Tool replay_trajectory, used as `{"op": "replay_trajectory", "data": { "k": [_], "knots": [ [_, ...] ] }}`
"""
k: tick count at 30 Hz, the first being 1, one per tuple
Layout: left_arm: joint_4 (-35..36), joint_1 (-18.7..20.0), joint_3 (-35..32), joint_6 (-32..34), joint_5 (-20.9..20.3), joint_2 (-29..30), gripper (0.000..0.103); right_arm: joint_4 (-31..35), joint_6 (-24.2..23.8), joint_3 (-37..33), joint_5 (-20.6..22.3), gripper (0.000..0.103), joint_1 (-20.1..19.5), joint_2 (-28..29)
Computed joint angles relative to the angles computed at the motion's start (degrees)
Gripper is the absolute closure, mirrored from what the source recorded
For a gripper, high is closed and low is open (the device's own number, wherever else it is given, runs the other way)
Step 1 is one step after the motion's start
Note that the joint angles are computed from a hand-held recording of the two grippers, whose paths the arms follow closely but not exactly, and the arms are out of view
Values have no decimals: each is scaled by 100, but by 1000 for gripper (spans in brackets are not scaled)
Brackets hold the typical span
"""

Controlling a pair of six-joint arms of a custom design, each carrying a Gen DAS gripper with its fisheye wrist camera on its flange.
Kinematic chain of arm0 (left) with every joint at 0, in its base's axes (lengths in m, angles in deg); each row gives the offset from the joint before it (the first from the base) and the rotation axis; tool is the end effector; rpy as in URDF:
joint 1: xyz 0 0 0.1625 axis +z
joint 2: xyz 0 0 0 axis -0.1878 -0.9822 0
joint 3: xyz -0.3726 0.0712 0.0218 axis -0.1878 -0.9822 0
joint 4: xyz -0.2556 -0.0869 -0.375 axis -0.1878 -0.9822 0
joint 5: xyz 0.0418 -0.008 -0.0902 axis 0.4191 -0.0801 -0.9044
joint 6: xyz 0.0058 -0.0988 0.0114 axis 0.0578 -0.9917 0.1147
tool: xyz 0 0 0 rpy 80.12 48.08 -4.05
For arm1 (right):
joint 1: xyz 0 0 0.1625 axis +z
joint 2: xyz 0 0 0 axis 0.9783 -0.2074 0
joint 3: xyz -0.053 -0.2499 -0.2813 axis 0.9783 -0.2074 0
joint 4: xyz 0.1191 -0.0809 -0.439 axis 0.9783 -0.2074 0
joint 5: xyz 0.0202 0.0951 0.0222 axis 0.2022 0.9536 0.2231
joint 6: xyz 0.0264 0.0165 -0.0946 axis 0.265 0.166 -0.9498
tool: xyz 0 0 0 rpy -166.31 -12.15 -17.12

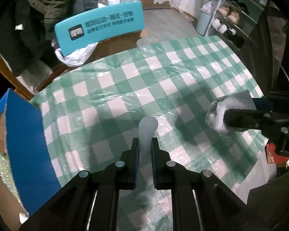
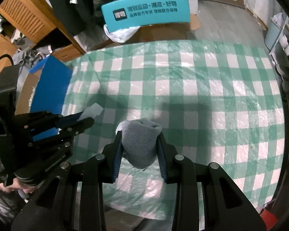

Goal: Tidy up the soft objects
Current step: 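Carry the grey sock and white item over the box with both tools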

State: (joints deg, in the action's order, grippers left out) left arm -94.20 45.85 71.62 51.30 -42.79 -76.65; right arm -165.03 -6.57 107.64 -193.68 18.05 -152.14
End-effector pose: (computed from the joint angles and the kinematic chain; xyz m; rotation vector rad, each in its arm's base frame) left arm -0.2256 -0.3848 0.0746 0.8240 2.4001 -0.1650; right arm 0.1276 -0.3616 0.1989 0.1499 -2.6515 0.3975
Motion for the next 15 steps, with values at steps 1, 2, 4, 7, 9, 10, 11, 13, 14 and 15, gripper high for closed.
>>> {"op": "replay_trajectory", "data": {
  "k": [1, 2, 4, 7, 9, 10, 11, 13, 14, 15],
  "knots": [
    [48, -6, 12, -30, 21, -74, 92, 13, 17, -21, -9, 71, 44, 10],
    [84, -9, 23, -58, 34, -141, 92, 13, 46, -48, -21, 71, 102, 40],
    [145, -12, 45, -103, 44, -281, 92, -2, 101, -92, -37, 71, 220, 96],
    [239, -46, 83, -169, 87, -492, 92, -19, 157, -179, -76, 71, 405, 212],
    [298, -73, 108, -225, 127, -633, 92, -17, 198, -232, -121, 71, 516, 294],
    [340, -91, 119, -257, 152, -721, 92, -8, 222, -267, -112, 71, 576, 338],
    [375, -110, 128, -288, 181, -787, 92, -18, 238, -303, -108, 71, 645, 390],
    [519, -153, 142, -366, 268, -955, 92, -36, 270, -363, -111, 71, 768, 484],
    [581, -160, 144, -399, 279, -1036, 92, -31, 288, -391, -104, 71, 822, 516],
    [622, -163, 154, -433, 276, -1129, 92, -25, 298, -420, -100, 71, 871, 549]
  ]
}}
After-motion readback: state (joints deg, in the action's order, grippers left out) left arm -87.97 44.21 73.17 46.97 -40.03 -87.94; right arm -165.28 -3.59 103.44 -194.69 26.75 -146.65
